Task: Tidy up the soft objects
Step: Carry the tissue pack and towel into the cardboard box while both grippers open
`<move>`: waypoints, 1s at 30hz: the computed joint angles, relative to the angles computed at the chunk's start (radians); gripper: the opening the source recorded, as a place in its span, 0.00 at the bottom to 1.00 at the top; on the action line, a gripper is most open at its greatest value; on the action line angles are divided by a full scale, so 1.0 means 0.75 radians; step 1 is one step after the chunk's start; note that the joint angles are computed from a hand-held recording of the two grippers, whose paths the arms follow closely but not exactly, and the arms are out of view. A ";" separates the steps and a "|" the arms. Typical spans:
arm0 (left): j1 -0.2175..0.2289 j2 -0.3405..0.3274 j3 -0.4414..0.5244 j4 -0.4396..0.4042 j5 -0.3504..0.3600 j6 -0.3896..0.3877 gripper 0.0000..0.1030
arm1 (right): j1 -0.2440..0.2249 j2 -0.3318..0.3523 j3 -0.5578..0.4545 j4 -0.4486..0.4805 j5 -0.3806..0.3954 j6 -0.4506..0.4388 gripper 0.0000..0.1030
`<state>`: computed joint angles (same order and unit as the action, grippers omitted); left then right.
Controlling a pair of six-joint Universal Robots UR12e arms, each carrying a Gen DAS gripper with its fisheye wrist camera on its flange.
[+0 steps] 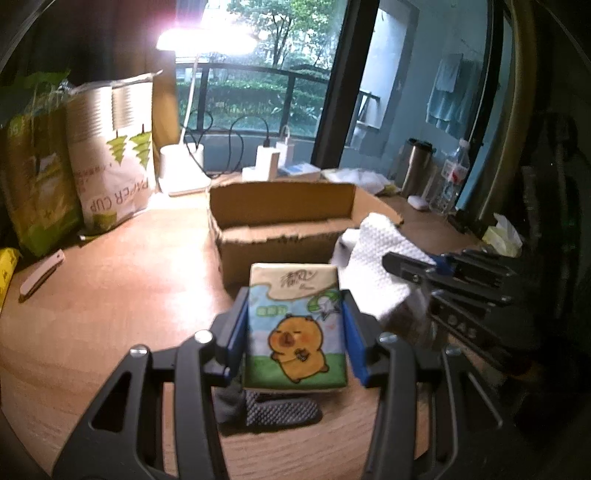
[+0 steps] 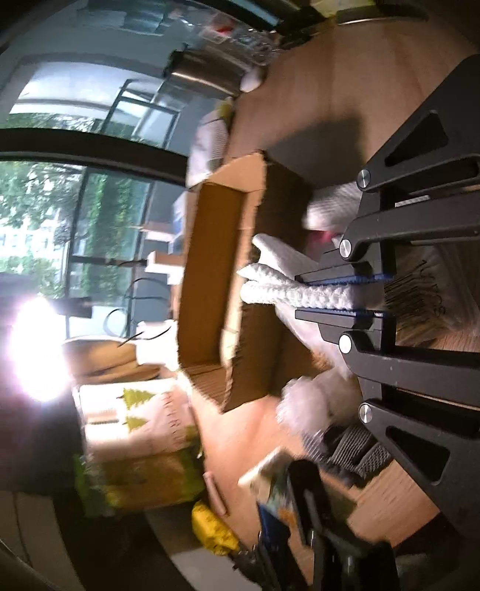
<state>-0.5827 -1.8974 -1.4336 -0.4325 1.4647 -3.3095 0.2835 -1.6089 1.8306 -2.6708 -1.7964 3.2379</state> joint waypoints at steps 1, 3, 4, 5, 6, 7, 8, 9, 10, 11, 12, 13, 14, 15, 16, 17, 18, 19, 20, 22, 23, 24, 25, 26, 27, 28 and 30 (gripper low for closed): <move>0.000 -0.005 0.009 0.007 0.004 -0.003 0.46 | -0.004 -0.005 -0.001 -0.013 0.012 -0.002 0.11; -0.002 -0.013 0.028 0.011 0.009 -0.012 0.46 | -0.011 -0.013 -0.005 -0.041 0.019 -0.013 0.11; -0.002 -0.019 0.040 0.012 0.010 -0.016 0.46 | -0.014 -0.015 -0.006 -0.055 0.024 -0.020 0.11; -0.004 -0.026 0.055 0.010 0.014 -0.019 0.46 | -0.020 -0.017 -0.009 -0.065 0.029 -0.027 0.11; -0.005 -0.030 0.063 0.009 0.018 -0.020 0.46 | -0.024 -0.019 -0.011 -0.079 0.032 -0.033 0.11; -0.007 -0.038 0.078 0.008 0.024 -0.020 0.46 | -0.031 -0.021 -0.012 -0.091 0.040 -0.038 0.11; -0.008 -0.045 0.091 0.006 0.029 -0.021 0.46 | -0.040 -0.024 -0.015 -0.104 0.048 -0.043 0.11; -0.010 -0.051 0.103 0.006 0.035 -0.022 0.46 | -0.046 -0.026 -0.015 -0.118 0.050 -0.047 0.11; -0.013 -0.060 0.118 0.005 0.044 -0.021 0.46 | -0.053 -0.027 -0.016 -0.131 0.052 -0.052 0.11; -0.015 -0.066 0.129 0.005 0.050 -0.020 0.46 | -0.060 -0.028 -0.017 -0.144 0.055 -0.057 0.11; -0.017 -0.073 0.144 0.003 0.057 -0.018 0.46 | -0.072 -0.029 -0.020 -0.159 0.065 -0.065 0.11; -0.019 -0.082 0.160 0.002 0.066 -0.017 0.46 | -0.078 -0.029 -0.022 -0.170 0.067 -0.070 0.11; -0.021 -0.089 0.172 0.002 0.074 -0.017 0.46 | -0.085 -0.028 -0.024 -0.183 0.069 -0.075 0.11; -0.023 -0.099 0.191 0.001 0.085 -0.017 0.46 | -0.096 -0.028 -0.026 -0.199 0.077 -0.084 0.11; -0.025 -0.106 0.202 0.000 0.092 -0.019 0.46 | -0.105 -0.026 -0.029 -0.209 0.081 -0.090 0.11; -0.027 -0.114 0.216 -0.002 0.101 -0.021 0.46 | -0.112 -0.025 -0.031 -0.219 0.085 -0.095 0.11; -0.029 -0.121 0.228 -0.003 0.109 -0.023 0.46 | -0.122 -0.023 -0.033 -0.230 0.091 -0.100 0.11; -0.031 -0.132 0.247 -0.007 0.119 -0.025 0.46 | -0.132 -0.020 -0.035 -0.242 0.099 -0.104 0.11; -0.033 -0.144 0.265 -0.007 0.129 -0.027 0.46 | -0.140 -0.018 -0.036 -0.250 0.104 -0.108 0.11; -0.037 -0.162 0.292 -0.001 0.142 -0.027 0.46 | -0.158 -0.012 -0.041 -0.263 0.115 -0.119 0.11; -0.039 -0.172 0.307 0.004 0.146 -0.026 0.46 | -0.167 -0.008 -0.044 -0.268 0.121 -0.123 0.11; -0.041 -0.185 0.326 0.004 0.153 -0.026 0.46 | -0.176 -0.004 -0.046 -0.273 0.128 -0.126 0.11; -0.042 -0.201 0.346 0.006 0.157 -0.027 0.46 | -0.184 0.000 -0.050 -0.273 0.133 -0.128 0.11; -0.044 -0.213 0.364 0.003 0.160 -0.028 0.46 | -0.192 0.004 -0.052 -0.273 0.141 -0.129 0.11; -0.047 -0.232 0.393 -0.008 0.164 -0.034 0.46 | -0.200 0.008 -0.055 -0.274 0.151 -0.131 0.11; -0.047 -0.244 0.409 -0.013 0.161 -0.039 0.46 | -0.207 0.013 -0.058 -0.273 0.159 -0.132 0.11; -0.050 -0.271 0.446 -0.032 0.161 -0.050 0.46 | -0.220 0.021 -0.062 -0.272 0.174 -0.135 0.11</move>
